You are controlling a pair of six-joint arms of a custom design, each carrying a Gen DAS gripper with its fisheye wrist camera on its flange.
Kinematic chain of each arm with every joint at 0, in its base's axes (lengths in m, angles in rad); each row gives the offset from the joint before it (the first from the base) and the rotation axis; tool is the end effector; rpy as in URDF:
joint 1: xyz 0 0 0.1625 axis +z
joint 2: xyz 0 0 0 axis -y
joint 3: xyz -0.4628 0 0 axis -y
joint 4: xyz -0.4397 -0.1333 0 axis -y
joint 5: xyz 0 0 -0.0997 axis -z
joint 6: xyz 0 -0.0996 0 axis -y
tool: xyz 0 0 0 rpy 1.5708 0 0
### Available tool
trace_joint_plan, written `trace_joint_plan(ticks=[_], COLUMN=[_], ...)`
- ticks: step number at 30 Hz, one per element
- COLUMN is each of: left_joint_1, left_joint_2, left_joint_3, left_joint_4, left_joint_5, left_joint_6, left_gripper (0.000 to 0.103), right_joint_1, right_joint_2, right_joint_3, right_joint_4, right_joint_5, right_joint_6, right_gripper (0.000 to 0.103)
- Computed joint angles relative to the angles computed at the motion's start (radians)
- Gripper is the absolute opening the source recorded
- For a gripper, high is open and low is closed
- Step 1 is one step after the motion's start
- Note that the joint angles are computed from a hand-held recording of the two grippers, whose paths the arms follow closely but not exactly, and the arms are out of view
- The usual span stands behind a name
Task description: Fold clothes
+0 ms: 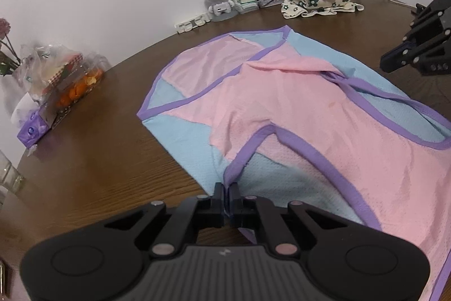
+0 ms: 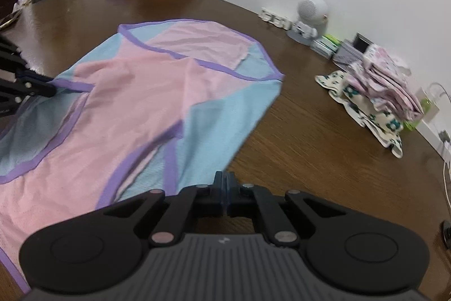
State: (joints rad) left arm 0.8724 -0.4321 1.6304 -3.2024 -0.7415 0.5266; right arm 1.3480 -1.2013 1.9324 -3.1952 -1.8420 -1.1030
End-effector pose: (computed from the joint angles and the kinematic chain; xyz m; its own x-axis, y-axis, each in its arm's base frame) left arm -0.2911 -0.6683 -0.0724 -0.3260 0.5198 -0.7897 0.8645 0.5018 -0.0266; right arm -0.0356 -0.6397 0.3180 -0.5265 -0.3579 0.7712 -0.7351 0.6474 -0.2015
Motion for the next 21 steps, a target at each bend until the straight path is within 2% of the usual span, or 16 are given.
trace_joint_plan(ticks=[3, 4, 5, 7, 10, 16, 21], left_joint_1=[-0.002, -0.004, -0.004, -0.002, 0.000, 0.005, 0.008], left_joint_2=[-0.001, 0.001, 0.002, 0.004, 0.005, -0.005, -0.017], left_joint_3=[-0.006, -0.008, -0.010, -0.011, -0.011, -0.002, 0.009], left_joint_4=[0.008, 0.008, 0.009, 0.010, 0.010, 0.004, -0.009], left_joint_5=[-0.003, -0.003, -0.003, -0.002, -0.002, 0.000, -0.001], left_joint_6=[-0.009, -0.008, -0.008, -0.009, -0.009, 0.001, -0.013], left_gripper=[0.007, 0.008, 0.008, 0.008, 0.005, 0.004, 0.004], right_joint_1=[-0.004, 0.000, 0.005, 0.015, 0.021, 0.016, 0.004], right_joint_2=[-0.022, -0.015, -0.006, 0.022, 0.033, 0.013, -0.008], right_joint_3=[-0.007, -0.004, -0.002, 0.001, -0.004, -0.016, -0.041], right_joint_4=[0.095, 0.089, 0.078, 0.036, 0.052, 0.033, 0.084], right_joint_5=[0.055, 0.058, 0.058, 0.033, 0.023, -0.008, 0.009], right_joint_6=[0.046, 0.034, 0.020, -0.016, -0.011, 0.004, 0.058], right_gripper=[0.011, 0.023, 0.028, 0.028, 0.002, 0.002, 0.002])
